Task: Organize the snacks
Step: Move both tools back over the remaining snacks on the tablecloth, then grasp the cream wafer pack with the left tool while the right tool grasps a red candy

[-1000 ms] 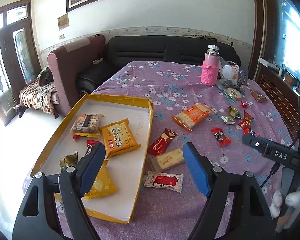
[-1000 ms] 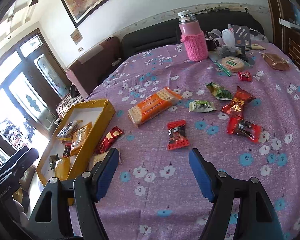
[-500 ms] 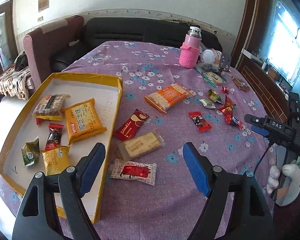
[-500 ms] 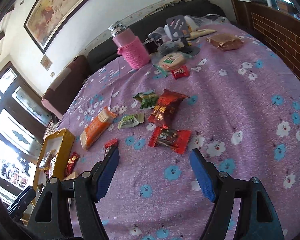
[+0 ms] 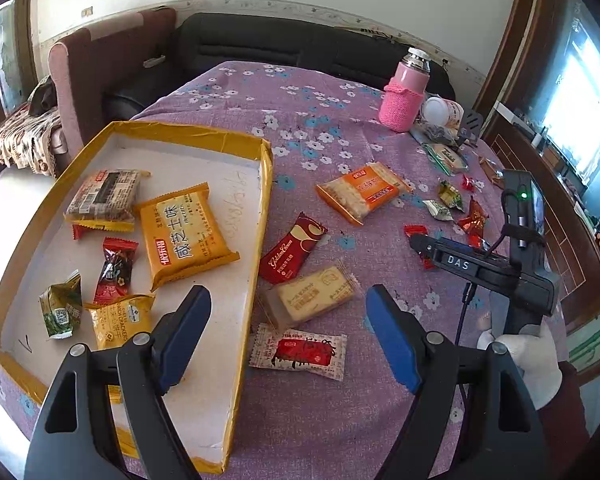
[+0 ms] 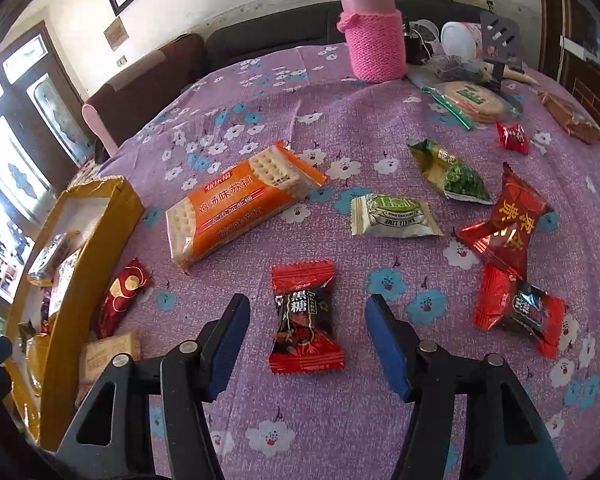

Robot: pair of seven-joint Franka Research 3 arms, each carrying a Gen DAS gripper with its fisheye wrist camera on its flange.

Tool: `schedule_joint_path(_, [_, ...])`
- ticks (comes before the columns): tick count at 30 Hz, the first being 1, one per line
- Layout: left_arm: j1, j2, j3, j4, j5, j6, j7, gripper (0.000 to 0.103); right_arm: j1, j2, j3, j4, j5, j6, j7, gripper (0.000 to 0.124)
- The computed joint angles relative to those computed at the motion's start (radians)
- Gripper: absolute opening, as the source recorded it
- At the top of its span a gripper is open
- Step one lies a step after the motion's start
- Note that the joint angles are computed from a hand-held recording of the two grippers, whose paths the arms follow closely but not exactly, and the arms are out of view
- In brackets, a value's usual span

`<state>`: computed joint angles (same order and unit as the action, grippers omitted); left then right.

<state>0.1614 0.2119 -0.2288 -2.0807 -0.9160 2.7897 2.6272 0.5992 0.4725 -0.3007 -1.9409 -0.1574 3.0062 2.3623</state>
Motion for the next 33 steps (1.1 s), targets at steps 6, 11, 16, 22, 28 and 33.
schedule_joint_path(6, [-0.026,0.036,-0.022,0.026,0.078,-0.029,0.103,0.08,0.034,-0.001,-0.045,-0.033,-0.043,0.046,0.031,0.027])
schedule_joint_path(11, [-0.096,0.142,0.024,0.11,0.389,-0.031,-0.035,0.08,-0.121,-0.026,0.112,-0.091,0.073,0.16,-0.085,0.026])
schedule_joint_path(16, [-0.115,0.222,0.054,0.218,0.592,-0.134,-0.191,0.08,-0.272,-0.036,0.272,-0.112,0.165,0.203,-0.183,0.026])
schedule_joint_path(22, [-0.093,0.223,0.022,0.219,0.725,-0.187,-0.28,0.047,-0.349,-0.038,0.362,-0.118,0.248,0.213,-0.266,0.026])
schedule_joint_path(28, [-0.006,0.16,-0.084,0.15,0.582,-0.281,-0.16,0.045,-0.348,-0.041,0.372,-0.121,0.324,0.218,-0.329,0.026])
schedule_joint_path(33, [-0.074,0.145,-0.039,0.099,0.61,-0.157,-0.207,0.046,-0.33,-0.045,0.362,-0.124,0.386,0.224,-0.377,0.026])
